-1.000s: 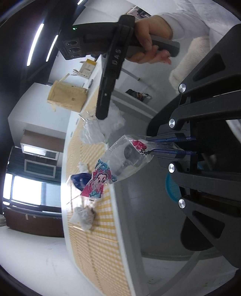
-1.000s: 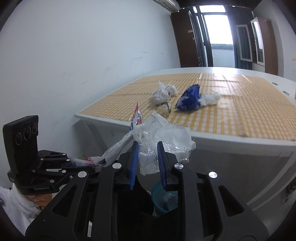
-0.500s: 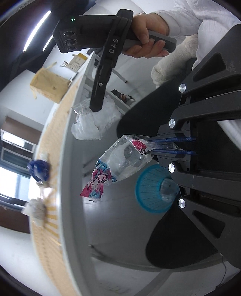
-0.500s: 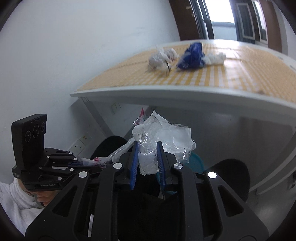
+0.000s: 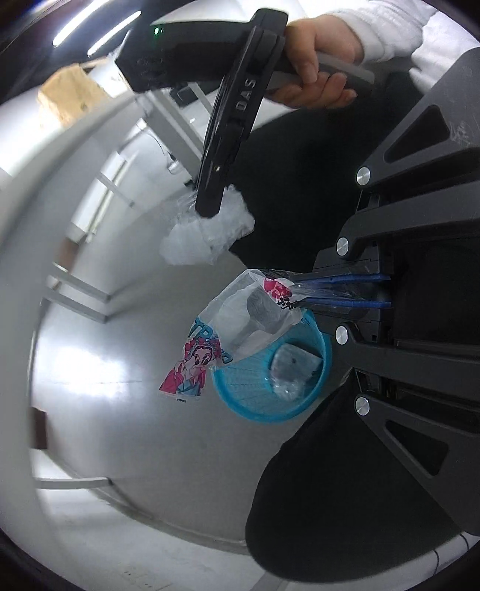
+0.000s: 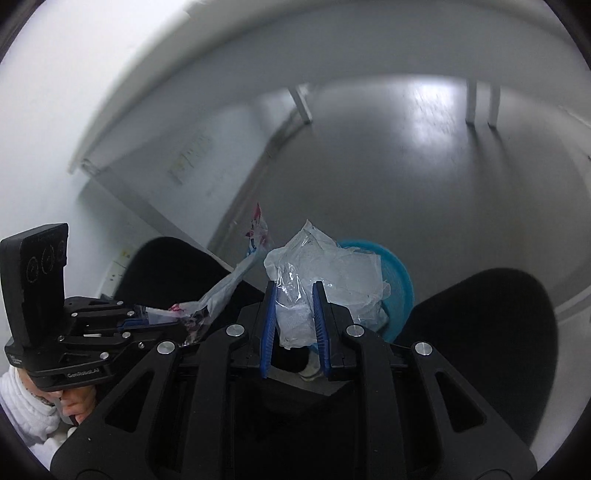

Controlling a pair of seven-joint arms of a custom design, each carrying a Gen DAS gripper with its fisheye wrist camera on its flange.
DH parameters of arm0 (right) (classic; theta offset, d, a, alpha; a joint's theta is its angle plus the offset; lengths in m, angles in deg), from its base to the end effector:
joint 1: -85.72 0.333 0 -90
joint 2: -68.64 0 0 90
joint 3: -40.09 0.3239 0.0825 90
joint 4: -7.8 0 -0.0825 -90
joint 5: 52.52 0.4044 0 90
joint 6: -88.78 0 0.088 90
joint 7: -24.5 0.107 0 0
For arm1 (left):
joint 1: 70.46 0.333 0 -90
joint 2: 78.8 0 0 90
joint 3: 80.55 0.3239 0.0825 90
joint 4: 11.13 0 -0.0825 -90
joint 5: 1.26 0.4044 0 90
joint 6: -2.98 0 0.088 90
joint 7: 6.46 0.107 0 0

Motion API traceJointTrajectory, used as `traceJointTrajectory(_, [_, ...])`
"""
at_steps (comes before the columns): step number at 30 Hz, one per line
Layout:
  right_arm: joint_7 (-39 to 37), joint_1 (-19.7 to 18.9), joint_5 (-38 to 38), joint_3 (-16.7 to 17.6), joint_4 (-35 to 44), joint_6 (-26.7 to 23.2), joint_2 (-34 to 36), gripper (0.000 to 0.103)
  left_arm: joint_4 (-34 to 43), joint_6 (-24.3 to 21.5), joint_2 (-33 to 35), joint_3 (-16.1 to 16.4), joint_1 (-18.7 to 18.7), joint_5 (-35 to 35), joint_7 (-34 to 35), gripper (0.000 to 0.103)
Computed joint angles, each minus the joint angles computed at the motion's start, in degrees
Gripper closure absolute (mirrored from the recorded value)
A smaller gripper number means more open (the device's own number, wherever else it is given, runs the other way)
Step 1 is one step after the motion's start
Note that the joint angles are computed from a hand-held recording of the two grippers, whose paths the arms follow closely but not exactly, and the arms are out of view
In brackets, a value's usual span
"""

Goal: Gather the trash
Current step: 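Carry the candy wrapper and clear plastic bags down over the blue basket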

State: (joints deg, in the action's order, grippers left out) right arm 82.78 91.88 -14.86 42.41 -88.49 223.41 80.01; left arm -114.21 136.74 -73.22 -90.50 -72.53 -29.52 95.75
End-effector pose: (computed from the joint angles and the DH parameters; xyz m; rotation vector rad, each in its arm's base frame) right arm 0.6745 0.1072 0.5378 -1.9717 1.3943 -0.0774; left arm 0.6335 -0.1388 0.5395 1.9453 -2.2671 0.9466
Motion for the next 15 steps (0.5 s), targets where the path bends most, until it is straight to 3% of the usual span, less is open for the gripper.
traceJointTrajectory(8, [7.9,0.7,-6.3,0.1,9.4,-4.4,9.5,0.085,8.2,-6.9,8.7,-0.9,1.7,1.5,-4.8,0.097])
traceJointTrajectory(15, [12.5,0.6,-9.6,0.7,18.8,-8.1,17.5,0.085,11.6,-8.9,12.8,-2.2,2.8,1.8,-8.7,0.097])
